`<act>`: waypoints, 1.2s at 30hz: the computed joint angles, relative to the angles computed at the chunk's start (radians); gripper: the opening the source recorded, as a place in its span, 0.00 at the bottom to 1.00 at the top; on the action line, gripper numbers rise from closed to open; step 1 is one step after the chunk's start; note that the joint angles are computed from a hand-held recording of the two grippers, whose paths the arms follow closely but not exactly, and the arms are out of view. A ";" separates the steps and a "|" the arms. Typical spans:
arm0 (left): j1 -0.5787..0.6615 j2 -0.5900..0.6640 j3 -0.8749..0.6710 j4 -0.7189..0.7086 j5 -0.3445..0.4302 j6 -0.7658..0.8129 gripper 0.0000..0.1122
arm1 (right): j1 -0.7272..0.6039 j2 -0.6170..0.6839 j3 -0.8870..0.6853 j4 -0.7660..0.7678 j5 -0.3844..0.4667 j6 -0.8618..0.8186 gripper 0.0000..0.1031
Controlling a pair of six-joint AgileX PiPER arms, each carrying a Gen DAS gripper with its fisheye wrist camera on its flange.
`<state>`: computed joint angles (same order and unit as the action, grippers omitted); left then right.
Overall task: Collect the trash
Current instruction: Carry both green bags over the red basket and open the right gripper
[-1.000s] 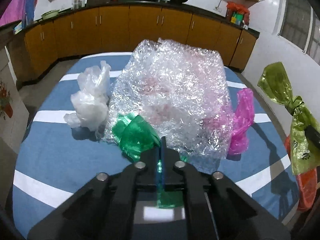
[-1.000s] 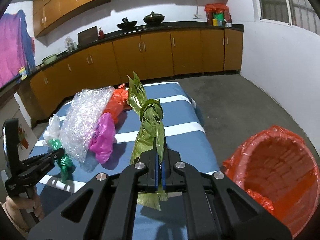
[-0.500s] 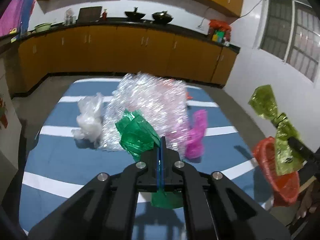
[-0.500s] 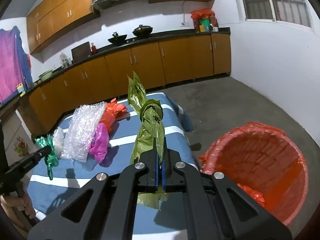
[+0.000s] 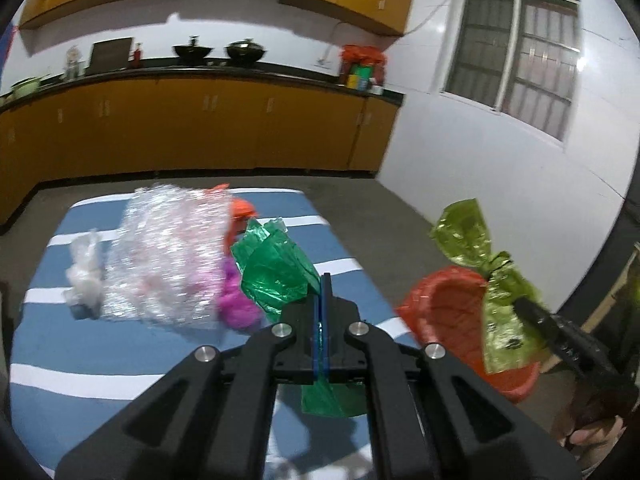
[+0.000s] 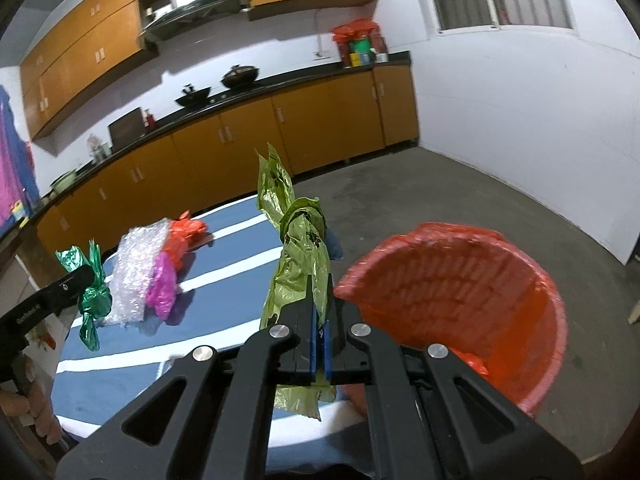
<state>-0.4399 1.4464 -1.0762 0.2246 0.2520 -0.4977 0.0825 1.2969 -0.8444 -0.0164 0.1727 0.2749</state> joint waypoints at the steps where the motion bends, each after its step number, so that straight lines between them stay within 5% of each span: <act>1: -0.020 0.008 -0.013 0.002 0.000 -0.004 0.02 | -0.013 -0.012 0.012 -0.001 0.000 0.002 0.03; 9: -0.132 0.088 -0.102 -0.086 -0.011 0.086 0.02 | -0.131 -0.074 0.077 0.087 -0.002 -0.098 0.03; 24: -0.242 0.300 -0.313 -0.314 0.024 0.337 0.02 | -0.348 -0.045 0.120 0.675 0.018 -0.713 0.03; 36: -0.286 0.505 -0.531 -0.462 0.099 0.498 0.02 | -0.454 0.023 0.099 0.913 0.068 -0.952 0.03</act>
<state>-0.7260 1.9511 -1.6070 -0.2373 0.3509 0.0007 -0.3711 1.3197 -0.7452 0.8968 0.2408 -0.6770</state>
